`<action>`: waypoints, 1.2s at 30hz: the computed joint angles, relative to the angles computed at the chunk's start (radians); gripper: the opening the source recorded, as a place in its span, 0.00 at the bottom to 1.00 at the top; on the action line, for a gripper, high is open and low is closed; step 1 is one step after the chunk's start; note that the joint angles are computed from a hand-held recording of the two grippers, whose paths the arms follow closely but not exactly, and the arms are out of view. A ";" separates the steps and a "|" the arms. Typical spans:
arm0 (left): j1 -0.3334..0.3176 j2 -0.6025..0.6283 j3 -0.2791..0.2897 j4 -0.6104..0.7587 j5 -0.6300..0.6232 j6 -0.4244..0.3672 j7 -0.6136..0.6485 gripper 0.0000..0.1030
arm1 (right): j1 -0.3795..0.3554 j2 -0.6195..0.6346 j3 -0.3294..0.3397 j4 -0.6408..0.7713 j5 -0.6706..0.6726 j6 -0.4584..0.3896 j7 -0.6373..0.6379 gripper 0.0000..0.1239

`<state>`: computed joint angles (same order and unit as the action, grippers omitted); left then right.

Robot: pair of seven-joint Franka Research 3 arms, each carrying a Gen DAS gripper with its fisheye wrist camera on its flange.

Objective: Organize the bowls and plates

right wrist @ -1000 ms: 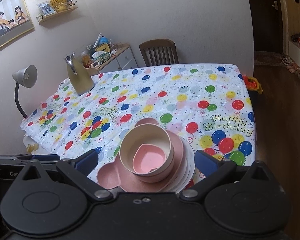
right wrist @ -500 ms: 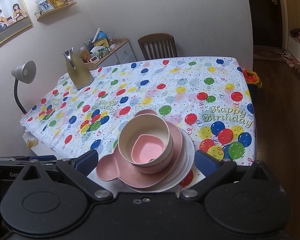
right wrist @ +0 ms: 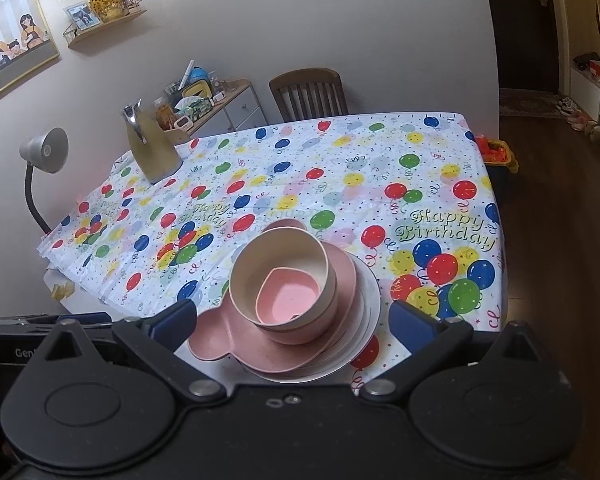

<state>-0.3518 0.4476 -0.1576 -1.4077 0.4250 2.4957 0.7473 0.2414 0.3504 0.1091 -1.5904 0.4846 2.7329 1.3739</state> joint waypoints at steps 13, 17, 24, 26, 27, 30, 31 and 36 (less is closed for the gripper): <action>-0.001 0.018 -0.006 0.029 -0.012 0.001 0.028 1.00 | -0.003 -0.003 -0.005 -0.003 -0.004 0.004 0.007 0.83; -0.004 0.027 -0.006 0.040 -0.017 0.000 0.044 1.00 | -0.006 -0.002 -0.004 0.000 -0.004 0.001 0.004 0.83; 0.000 0.043 -0.015 0.058 -0.045 0.008 0.077 1.00 | -0.007 -0.003 -0.007 -0.006 -0.003 0.016 0.011 0.83; -0.001 0.051 -0.014 0.069 -0.050 0.007 0.086 1.00 | -0.007 -0.003 -0.008 -0.007 -0.005 0.018 0.013 0.83; -0.001 0.053 -0.015 0.071 -0.054 0.008 0.090 1.00 | -0.007 -0.003 -0.008 -0.008 -0.005 0.019 0.013 0.83; -0.004 0.057 -0.011 0.077 -0.057 0.006 0.090 1.00 | -0.007 -0.002 -0.010 -0.008 -0.009 0.023 0.020 0.83; -0.005 0.057 -0.009 0.077 -0.056 0.005 0.090 1.00 | -0.007 -0.002 -0.011 -0.008 -0.010 0.025 0.023 0.83; -0.012 0.064 -0.001 0.090 -0.051 -0.001 0.081 1.00 | -0.009 0.001 -0.008 -0.007 -0.010 0.026 0.023 0.83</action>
